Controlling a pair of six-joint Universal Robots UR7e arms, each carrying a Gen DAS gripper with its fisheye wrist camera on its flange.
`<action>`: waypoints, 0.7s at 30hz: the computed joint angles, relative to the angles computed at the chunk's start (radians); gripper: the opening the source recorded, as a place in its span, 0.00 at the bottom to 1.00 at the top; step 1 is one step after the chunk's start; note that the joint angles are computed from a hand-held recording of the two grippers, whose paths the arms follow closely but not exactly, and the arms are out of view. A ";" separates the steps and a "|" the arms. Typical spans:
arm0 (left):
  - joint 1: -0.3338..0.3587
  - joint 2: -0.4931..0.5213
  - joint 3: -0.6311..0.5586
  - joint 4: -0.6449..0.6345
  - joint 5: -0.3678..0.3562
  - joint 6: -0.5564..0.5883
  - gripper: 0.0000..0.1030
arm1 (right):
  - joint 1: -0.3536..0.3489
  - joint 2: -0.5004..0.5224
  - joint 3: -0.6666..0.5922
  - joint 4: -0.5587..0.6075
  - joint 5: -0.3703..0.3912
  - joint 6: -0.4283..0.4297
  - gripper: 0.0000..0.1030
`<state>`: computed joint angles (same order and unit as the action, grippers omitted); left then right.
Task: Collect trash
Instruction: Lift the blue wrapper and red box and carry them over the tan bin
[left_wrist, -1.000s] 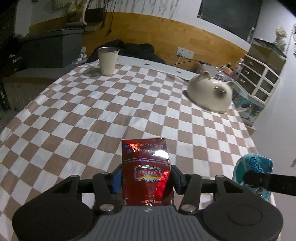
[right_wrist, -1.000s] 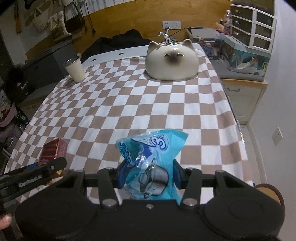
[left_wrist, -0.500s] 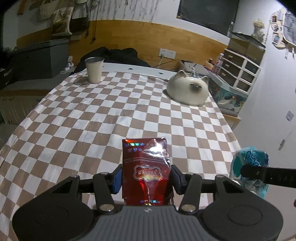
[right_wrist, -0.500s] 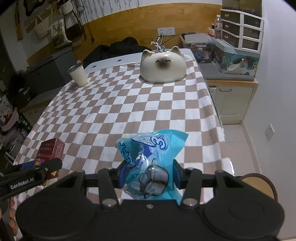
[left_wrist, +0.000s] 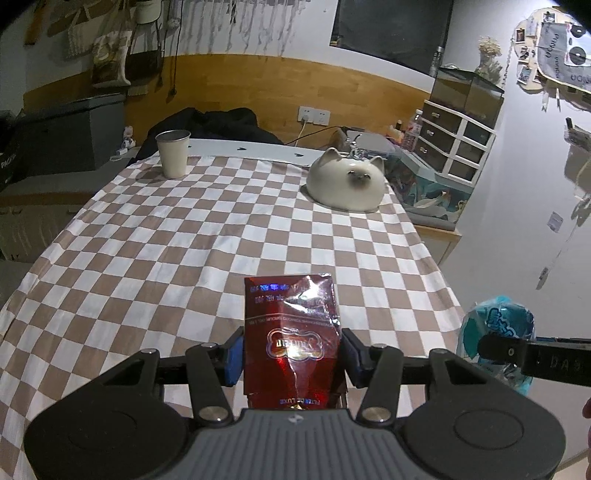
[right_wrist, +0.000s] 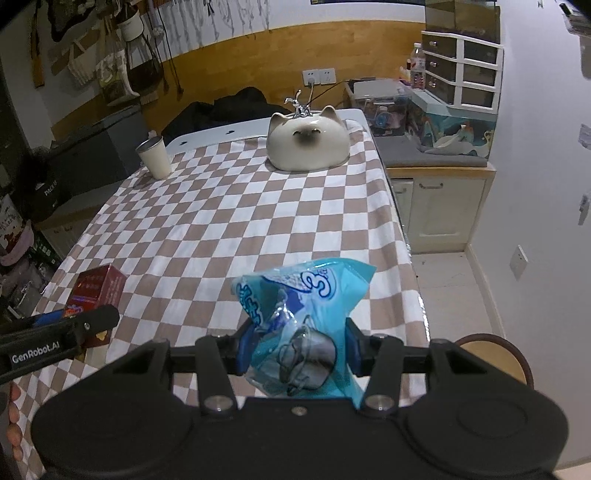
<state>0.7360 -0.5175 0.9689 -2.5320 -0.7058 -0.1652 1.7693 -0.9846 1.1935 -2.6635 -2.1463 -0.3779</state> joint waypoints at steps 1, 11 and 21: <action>-0.003 -0.001 0.004 -0.001 0.000 -0.002 0.51 | 0.000 -0.007 0.010 -0.005 0.000 -0.002 0.47; -0.049 0.033 -0.006 0.021 0.016 -0.045 0.51 | -0.033 -0.106 0.096 -0.011 0.041 -0.018 0.47; -0.089 0.184 -0.210 0.150 0.015 -0.085 0.51 | -0.116 -0.184 0.089 0.051 0.111 -0.038 0.47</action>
<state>0.6470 -0.3335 0.7591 -2.3818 -0.6911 -0.2500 1.6529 -1.1690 1.2828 -2.6130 -2.0352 -0.4159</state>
